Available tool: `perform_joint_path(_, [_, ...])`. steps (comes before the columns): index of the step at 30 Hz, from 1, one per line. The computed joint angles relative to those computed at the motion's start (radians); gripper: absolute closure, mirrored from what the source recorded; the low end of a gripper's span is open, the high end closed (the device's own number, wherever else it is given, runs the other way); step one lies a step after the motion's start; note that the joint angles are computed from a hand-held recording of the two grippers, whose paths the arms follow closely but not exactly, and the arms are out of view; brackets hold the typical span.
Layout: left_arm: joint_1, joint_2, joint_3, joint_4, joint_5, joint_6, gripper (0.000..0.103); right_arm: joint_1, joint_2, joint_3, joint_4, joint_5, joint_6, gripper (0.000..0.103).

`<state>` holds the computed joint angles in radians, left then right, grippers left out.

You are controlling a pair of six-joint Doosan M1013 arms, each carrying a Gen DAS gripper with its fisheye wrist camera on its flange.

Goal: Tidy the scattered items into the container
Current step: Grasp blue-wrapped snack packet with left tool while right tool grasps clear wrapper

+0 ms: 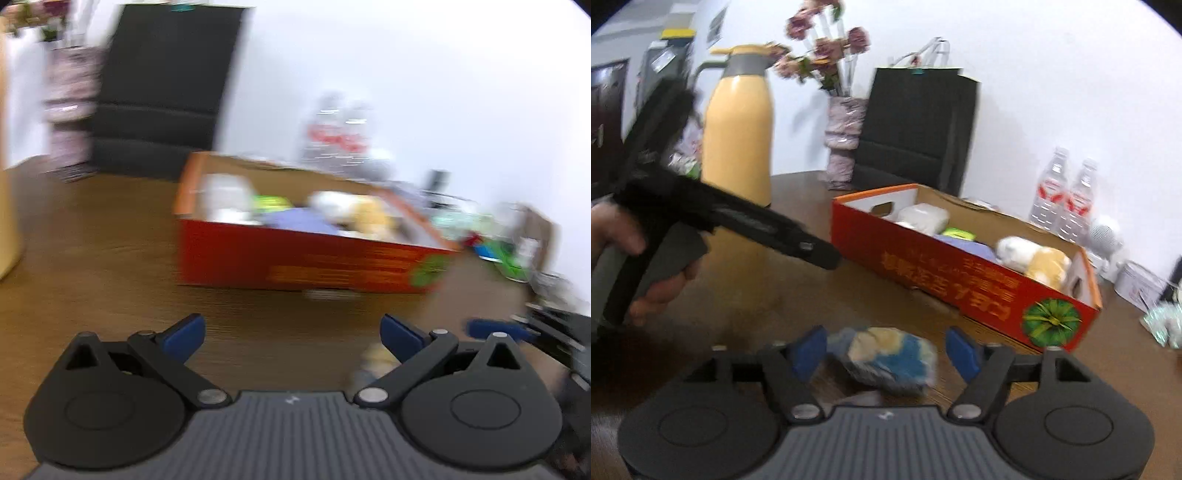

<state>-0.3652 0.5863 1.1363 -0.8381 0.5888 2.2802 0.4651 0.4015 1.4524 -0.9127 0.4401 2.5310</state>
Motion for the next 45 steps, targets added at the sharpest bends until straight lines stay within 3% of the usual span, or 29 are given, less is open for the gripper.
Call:
perform_joint_path(2, [-0.003, 0.005, -0.007, -0.068, 0.073, 0.127, 0.002, -0.009, -0.016, 0.017, 0.039, 0.021, 0.019, 0.031])
perform_joint_path(4, [-0.023, 0.009, -0.017, 0.013, 0.081, 0.125, 0.013, -0.019, -0.029, 0.029, 0.109, 0.038, -0.006, 0.031])
perform_joint_path(7, [-0.043, 0.029, -0.037, 0.042, 0.062, 0.157, 0.012, -0.023, -0.046, 0.052, 0.122, 0.053, 0.017, 0.031])
perform_joint_path(9, [-0.046, 0.069, -0.098, 0.073, 0.114, 0.103, 0.016, -0.026, -0.056, 0.066, 0.147, 0.03, 0.026, 0.031])
perform_joint_path(11, [-0.053, 0.115, -0.186, 0.19, 0.219, -0.034, 0.047, -0.033, -0.06, 0.076, 0.233, -0.031, -0.045, 0.032])
perform_joint_path(12, [-0.057, 0.121, -0.195, 0.212, 0.228, -0.037, 0.066, -0.033, -0.058, 0.076, 0.275, -0.053, -0.085, 0.032])
perform_joint_path(15, [-0.059, 0.096, -0.152, 0.253, 0.174, -0.078, 0.082, -0.018, -0.031, 0.045, 0.35, -0.029, -0.151, 0.034])
perform_joint_path(17, [-0.062, 0.067, -0.101, 0.339, 0.093, -0.2, 0.083, 0.001, -0.006, 0.01, 0.305, 0.044, -0.096, 0.035])
perform_joint_path(19, [-0.076, 0.026, -0.028, 0.513, -0.026, -0.396, 0.08, 0.006, 0.006, -0.006, 0.314, 0.067, -0.06, 0.043])
perform_joint_path(20, [-0.08, 0.008, 0.007, 0.571, -0.076, -0.468, 0.075, 0.006, 0.01, -0.011, 0.323, 0.072, -0.043, 0.045])
perform_joint_path(21, [-0.08, -0.007, 0.032, 0.592, -0.104, -0.503, 0.059, 0.007, 0.014, -0.015, 0.319, 0.08, -0.018, 0.048])
perform_joint_path(22, [-0.076, -0.018, 0.049, 0.573, -0.113, -0.49, 0.038, 0.011, 0.017, -0.02, 0.299, 0.096, 0.009, 0.054])
perform_joint_path(23, [-0.07, -0.028, 0.062, 0.526, -0.115, -0.442, 0.029, 0.016, 0.023, -0.028, 0.27, 0.125, 0.042, 0.062])
perform_joint_path(24, [-0.065, -0.036, 0.075, 0.476, -0.121, -0.389, 0.022, 0.022, 0.027, -0.032, 0.234, 0.151, 0.076, 0.064])
perform_joint_path(26, [-0.061, -0.045, 0.087, 0.425, -0.117, -0.321, 0.022, 0.026, 0.024, -0.02, 0.182, 0.144, 0.131, 0.064])
perform_joint_path(28, [-0.064, -0.034, 0.072, 0.449, -0.096, -0.334, 0.022, 0.021, 0.022, -0.013, 0.186, 0.126, 0.147, 0.065])
perform_joint_path(30, [-0.067, -0.018, 0.046, 0.474, -0.073, -0.348, 0.025, 0.023, 0.024, -0.018, 0.173, 0.138, 0.166, 0.063])
perform_joint_path(32, [-0.071, -0.001, 0.022, 0.476, -0.05, -0.343, 0.04, 0.025, 0.028, -0.023, 0.159, 0.144, 0.188, 0.06])
perform_joint_path(33, [-0.072, 0.001, 0.02, 0.482, -0.043, -0.348, 0.055, 0.024, 0.031, -0.025, 0.151, 0.143, 0.202, 0.06])
perform_joint_path(35, [-0.077, -0.004, 0.031, 0.517, -0.055, -0.365, 0.062, 0.023, 0.034, -0.027, 0.136, 0.142, 0.231, 0.06])
perform_joint_path(37, [-0.081, -0.013, 0.048, 0.539, -0.077, -0.368, 0.085, 0.024, 0.04, -0.031, 0.109, 0.152, 0.261, 0.064])
perform_joint_path(41, [-0.077, -0.031, 0.075, 0.509, -0.098, -0.372, 0.091, 0.029, 0.049, -0.037, 0.068, 0.176, 0.263, 0.089])
perform_joint_path(45, [-0.076, -0.059, 0.116, 0.485, -0.142, -0.379, 0.092, 0.035, 0.051, -0.037, 0.044, 0.181, 0.246, 0.089])
